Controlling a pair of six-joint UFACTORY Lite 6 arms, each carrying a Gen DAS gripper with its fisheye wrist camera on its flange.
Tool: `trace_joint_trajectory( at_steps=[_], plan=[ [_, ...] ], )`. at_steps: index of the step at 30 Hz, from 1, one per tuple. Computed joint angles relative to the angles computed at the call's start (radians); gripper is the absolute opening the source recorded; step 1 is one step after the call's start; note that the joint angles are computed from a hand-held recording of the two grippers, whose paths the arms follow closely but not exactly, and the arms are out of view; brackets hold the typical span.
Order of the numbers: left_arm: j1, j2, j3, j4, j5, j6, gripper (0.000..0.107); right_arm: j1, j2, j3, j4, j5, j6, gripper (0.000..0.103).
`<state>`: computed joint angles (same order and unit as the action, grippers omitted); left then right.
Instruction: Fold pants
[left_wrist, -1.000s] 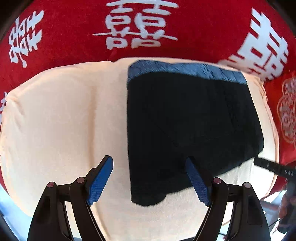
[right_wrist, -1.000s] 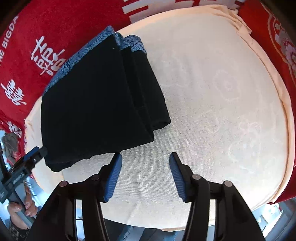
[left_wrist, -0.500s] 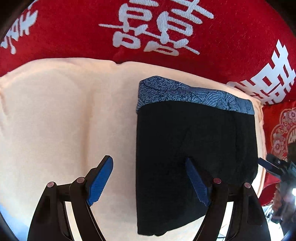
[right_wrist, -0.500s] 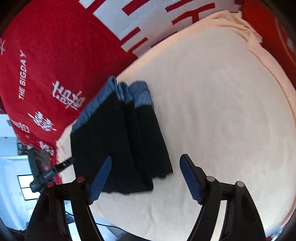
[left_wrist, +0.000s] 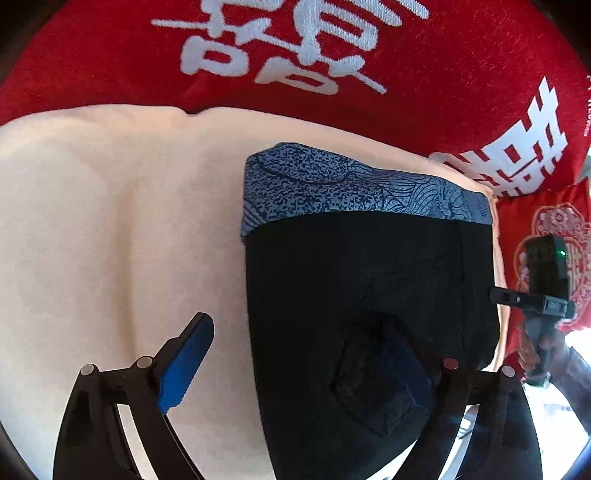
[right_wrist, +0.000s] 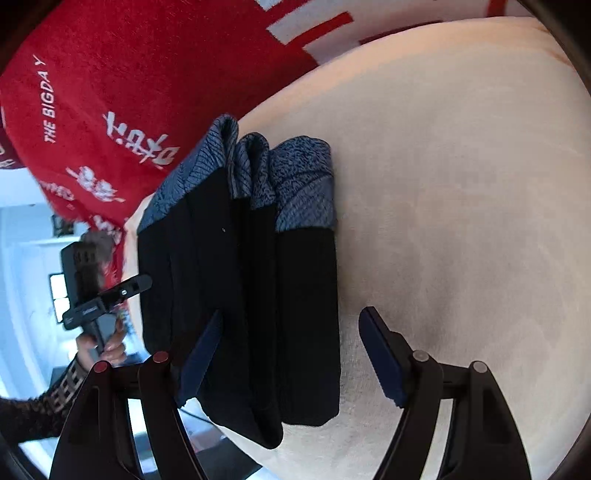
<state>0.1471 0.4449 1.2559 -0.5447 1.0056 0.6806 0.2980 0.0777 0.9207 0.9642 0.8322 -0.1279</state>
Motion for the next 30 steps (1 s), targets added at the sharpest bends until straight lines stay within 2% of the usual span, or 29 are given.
trace_joint_trajectory(
  at_steps=[4,7,8,9,10,11,13,14,18,24,30],
  plan=[
    [-0.019,0.04,0.006,-0.054,-0.01,0.008,0.094,-0.018,0.074,0.013,0.124,0.014,-0.135,0.079],
    [-0.042,0.014,-0.039,-0.078,-0.075,-0.014,0.095,-0.009,0.099,0.022,0.157,-0.021,-0.127,0.079],
    [-0.047,-0.01,-0.069,-0.094,-0.102,-0.024,0.095,-0.01,0.101,0.021,0.162,-0.026,-0.115,0.075],
    [-0.044,-0.028,-0.089,-0.105,-0.116,-0.023,0.09,-0.01,0.092,0.013,0.154,-0.032,-0.101,0.073],
    [-0.04,-0.046,-0.112,-0.127,-0.121,-0.011,0.079,-0.009,0.091,0.014,0.149,-0.033,-0.097,0.068],
    [-0.043,-0.089,-0.149,-0.146,-0.136,-0.013,0.078,-0.004,0.087,0.014,0.145,-0.038,-0.089,0.063],
    [-0.053,-0.138,-0.179,-0.143,-0.154,-0.018,0.066,0.002,0.08,0.015,0.149,-0.039,-0.076,0.056],
    [-0.061,-0.171,-0.19,-0.13,-0.157,-0.04,0.064,0.003,0.073,0.016,0.144,-0.038,-0.065,0.054],
    [-0.067,-0.254,-0.206,-0.093,-0.134,-0.094,0.056,-0.021,0.021,-0.017,0.188,-0.005,-0.094,0.047],
    [-0.062,-0.412,-0.268,-0.033,-0.071,-0.156,0.056,-0.005,-0.088,-0.059,0.212,0.039,-0.066,0.044],
    [0.023,-0.538,-0.338,-0.005,0.049,-0.098,0.056,0.093,-0.254,-0.142,0.214,-0.02,0.055,0.044]
  ],
)
